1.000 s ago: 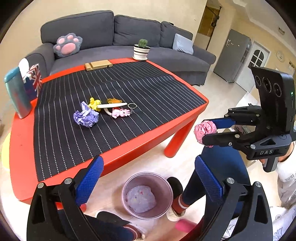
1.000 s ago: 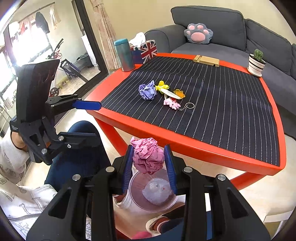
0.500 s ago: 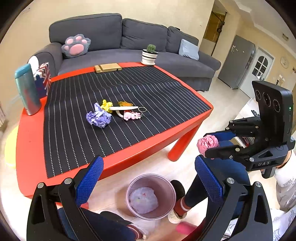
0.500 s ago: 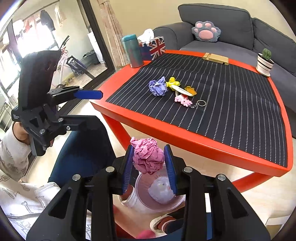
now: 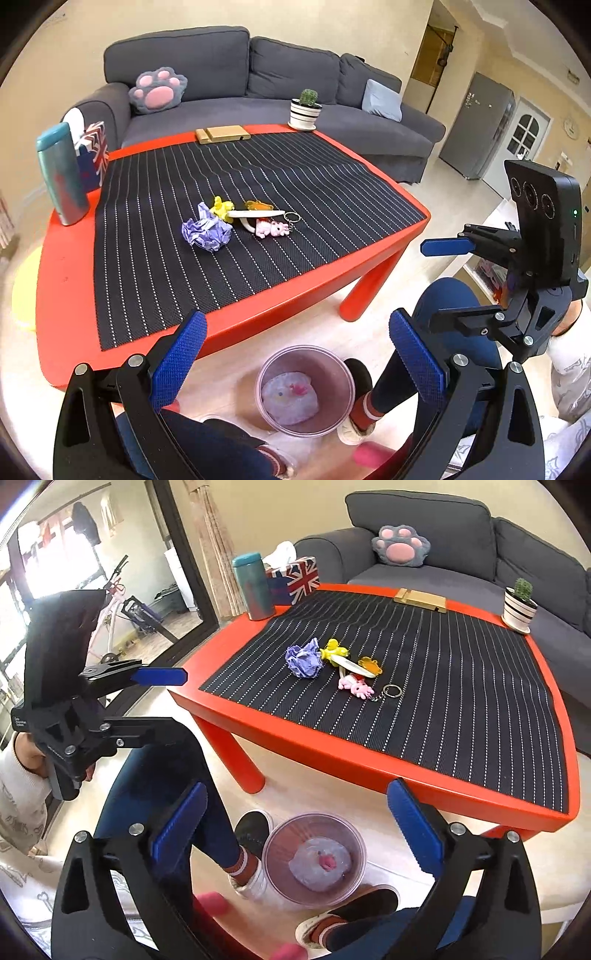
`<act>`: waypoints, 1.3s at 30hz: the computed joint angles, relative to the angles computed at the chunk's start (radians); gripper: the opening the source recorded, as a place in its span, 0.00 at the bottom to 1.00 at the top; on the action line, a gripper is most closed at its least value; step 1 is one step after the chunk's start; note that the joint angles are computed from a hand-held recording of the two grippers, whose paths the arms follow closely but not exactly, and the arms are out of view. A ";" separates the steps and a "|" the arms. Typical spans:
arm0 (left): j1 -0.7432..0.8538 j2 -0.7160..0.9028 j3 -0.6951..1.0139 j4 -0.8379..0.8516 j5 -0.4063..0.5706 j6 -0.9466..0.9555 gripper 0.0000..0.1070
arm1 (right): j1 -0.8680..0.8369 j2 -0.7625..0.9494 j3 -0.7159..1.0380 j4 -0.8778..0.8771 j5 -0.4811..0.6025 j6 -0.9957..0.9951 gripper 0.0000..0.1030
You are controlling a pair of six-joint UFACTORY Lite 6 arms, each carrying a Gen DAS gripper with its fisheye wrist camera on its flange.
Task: Collect trash
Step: 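Open the right tool to drop the pink puff into the bin, then move the left tool back over the table toward the purple cloth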
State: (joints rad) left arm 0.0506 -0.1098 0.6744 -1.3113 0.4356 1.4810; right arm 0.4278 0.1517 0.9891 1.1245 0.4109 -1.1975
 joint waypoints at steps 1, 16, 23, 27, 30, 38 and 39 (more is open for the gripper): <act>0.000 0.003 0.001 -0.002 0.001 0.001 0.89 | -0.002 0.000 -0.001 0.001 0.000 -0.002 0.94; -0.016 0.010 0.002 -0.009 -0.008 0.002 0.89 | -0.020 -0.003 0.001 0.003 0.007 0.000 0.95; -0.001 0.045 0.035 -0.003 -0.005 0.002 0.89 | -0.031 0.019 0.051 -0.040 0.015 0.042 0.95; 0.013 0.075 0.075 0.017 -0.003 -0.011 0.89 | -0.039 0.051 0.111 -0.074 0.024 0.077 0.95; 0.028 0.103 0.109 0.028 0.004 -0.020 0.89 | -0.045 0.094 0.176 -0.119 0.031 0.125 0.95; 0.054 0.206 0.231 0.078 0.007 -0.066 0.89 | -0.061 0.216 0.359 -0.210 0.054 0.220 0.95; 0.056 0.227 0.256 0.090 0.005 -0.079 0.89 | -0.063 0.232 0.384 -0.222 0.058 0.232 0.95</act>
State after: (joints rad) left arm 0.1062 0.1173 0.9306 -1.2209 0.4410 1.4021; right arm 0.3649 0.3841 1.3731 0.9029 0.4689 -0.9656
